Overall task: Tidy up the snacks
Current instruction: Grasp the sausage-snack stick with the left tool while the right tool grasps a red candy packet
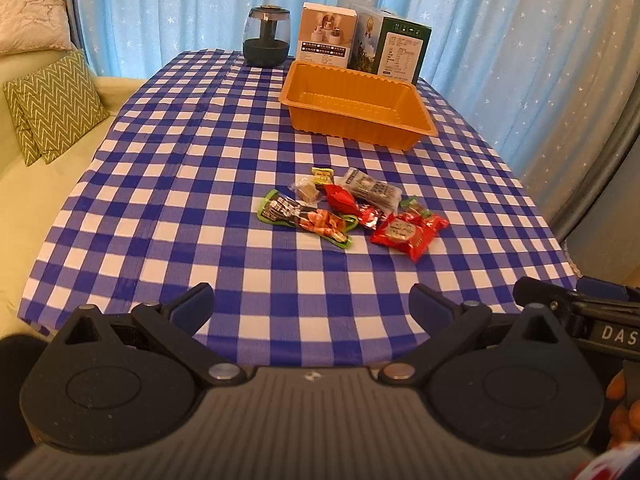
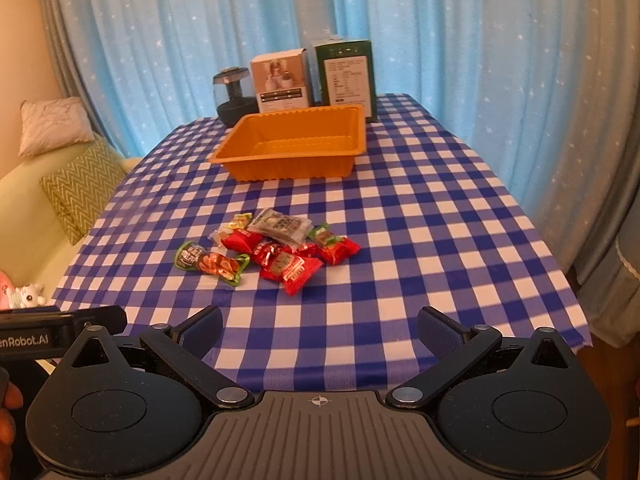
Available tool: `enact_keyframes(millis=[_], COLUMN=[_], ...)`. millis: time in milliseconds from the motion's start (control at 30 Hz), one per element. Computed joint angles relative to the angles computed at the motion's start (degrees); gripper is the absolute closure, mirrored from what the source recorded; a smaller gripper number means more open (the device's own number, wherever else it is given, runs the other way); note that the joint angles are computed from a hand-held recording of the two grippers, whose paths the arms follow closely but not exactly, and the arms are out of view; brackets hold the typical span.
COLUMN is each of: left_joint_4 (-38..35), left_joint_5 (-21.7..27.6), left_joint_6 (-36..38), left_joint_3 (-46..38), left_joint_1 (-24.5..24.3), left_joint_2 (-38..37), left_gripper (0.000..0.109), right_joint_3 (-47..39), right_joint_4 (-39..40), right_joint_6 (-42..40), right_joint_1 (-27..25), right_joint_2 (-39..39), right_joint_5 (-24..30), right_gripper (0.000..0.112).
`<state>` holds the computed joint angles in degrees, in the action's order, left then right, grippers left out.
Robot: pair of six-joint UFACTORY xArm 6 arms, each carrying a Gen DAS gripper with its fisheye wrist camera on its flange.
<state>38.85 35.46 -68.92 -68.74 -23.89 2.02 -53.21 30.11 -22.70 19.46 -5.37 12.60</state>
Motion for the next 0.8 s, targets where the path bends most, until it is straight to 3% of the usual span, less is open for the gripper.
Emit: enact_keyframes(millis=[167, 333, 467, 600, 800], left_joint_4=[-1.1, -4.1, -9.2, -18.9, -30.8], left_joint_5=[-1.7, -4.7, -9.4, -12.7, -12.0], left_joint_6=[5.0, 19.4, 35.4, 55.9, 82.5], left_joint_3=[-1.9, -5.2, -7.5, -10.8, -17.3], left_joint_1=[2.4, 5.4, 8.1, 10.0, 11.5], left_joint_2=[2.6, 6.8, 10.6, 15.4, 22.6], left_gripper=[0.006, 0.008, 0.012, 0.016, 0.017], right_joint_3=[-3.7, -9.6, -15.5, -23.8, -34.2], right_joint_4=[9.4, 15.9, 16.8, 15.4, 11.4], right_joint_6=[-11.0, -21.7, -27.1, -31.2, -35.8], right_joint_1=[1.2, 0.9, 0.3, -0.7, -1.3], right_joint_2=[4.2, 10.0, 15.8, 22.6, 30.9], right_joint_5=[-0.7, 1.6, 3.8, 9.9, 17.5], right_gripper=[0.010, 0.010, 0.010, 0.029, 0.035])
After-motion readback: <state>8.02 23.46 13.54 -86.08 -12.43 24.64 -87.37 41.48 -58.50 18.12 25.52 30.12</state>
